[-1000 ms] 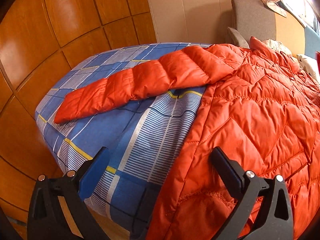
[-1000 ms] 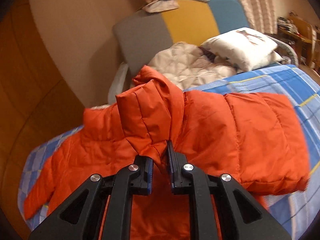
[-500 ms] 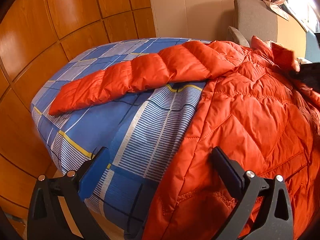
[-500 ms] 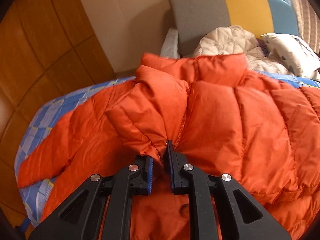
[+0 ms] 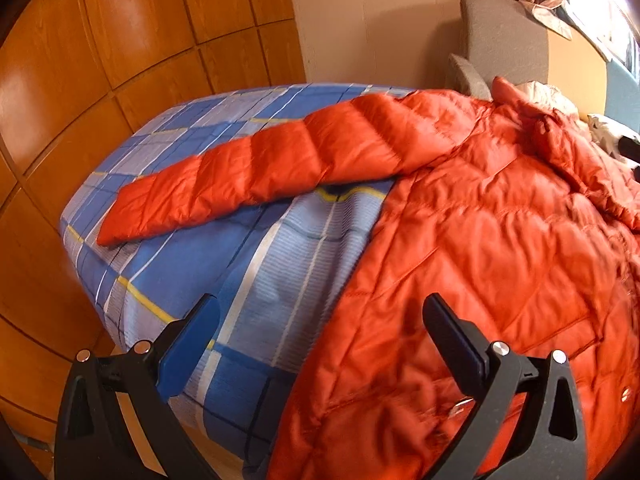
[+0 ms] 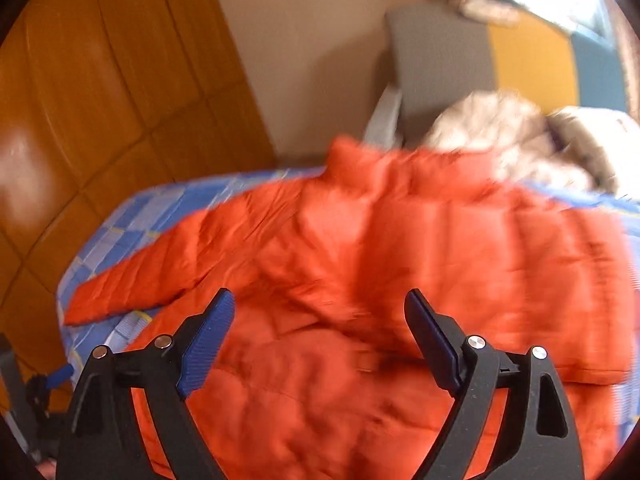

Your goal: Fold large clothes

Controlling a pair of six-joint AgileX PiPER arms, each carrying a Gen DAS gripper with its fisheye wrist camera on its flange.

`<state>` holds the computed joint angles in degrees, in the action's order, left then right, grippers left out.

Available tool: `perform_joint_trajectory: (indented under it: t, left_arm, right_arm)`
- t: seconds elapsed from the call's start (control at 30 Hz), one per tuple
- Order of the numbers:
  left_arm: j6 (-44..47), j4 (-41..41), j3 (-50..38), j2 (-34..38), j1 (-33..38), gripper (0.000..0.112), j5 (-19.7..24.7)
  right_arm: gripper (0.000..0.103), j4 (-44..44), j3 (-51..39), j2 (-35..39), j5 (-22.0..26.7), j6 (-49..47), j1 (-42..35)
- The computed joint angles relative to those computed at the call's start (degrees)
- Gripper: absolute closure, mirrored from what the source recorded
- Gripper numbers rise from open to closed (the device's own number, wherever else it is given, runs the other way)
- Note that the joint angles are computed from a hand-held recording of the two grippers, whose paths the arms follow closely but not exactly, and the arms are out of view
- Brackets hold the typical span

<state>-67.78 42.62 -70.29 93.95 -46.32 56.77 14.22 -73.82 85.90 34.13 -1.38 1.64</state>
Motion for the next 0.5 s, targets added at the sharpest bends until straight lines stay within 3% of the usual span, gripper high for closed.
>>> perform_joint_trajectory:
  t: [0.07,0.2,0.33,0.5]
  left_arm:
    - [0.87,0.42,-2.59,0.96,-0.69,0.011,1.0]
    - [3.35,0.34,-9.56,4.36,-1.94,0.011,2.63]
    - [6.33,-0.92,-16.89,8.76,-3.43,0.011,4.27]
    - [10.56,-1.7,-25.9,14.04,-6.26,0.011,7.32]
  right_arm:
    - [0.018,-5.09,2.73,-3.72,-1.36,3.35,-2.94]
    - [0.048,-20.61,3.28,-5.49,-2.44,17.6,-11.72]
    - [0.063,-23.3,-3.05,2.77,-1.15,18.46,-18.35]
    - [0.068,-17.98,-10.56,14.37,1.95,11.19,-21.43]
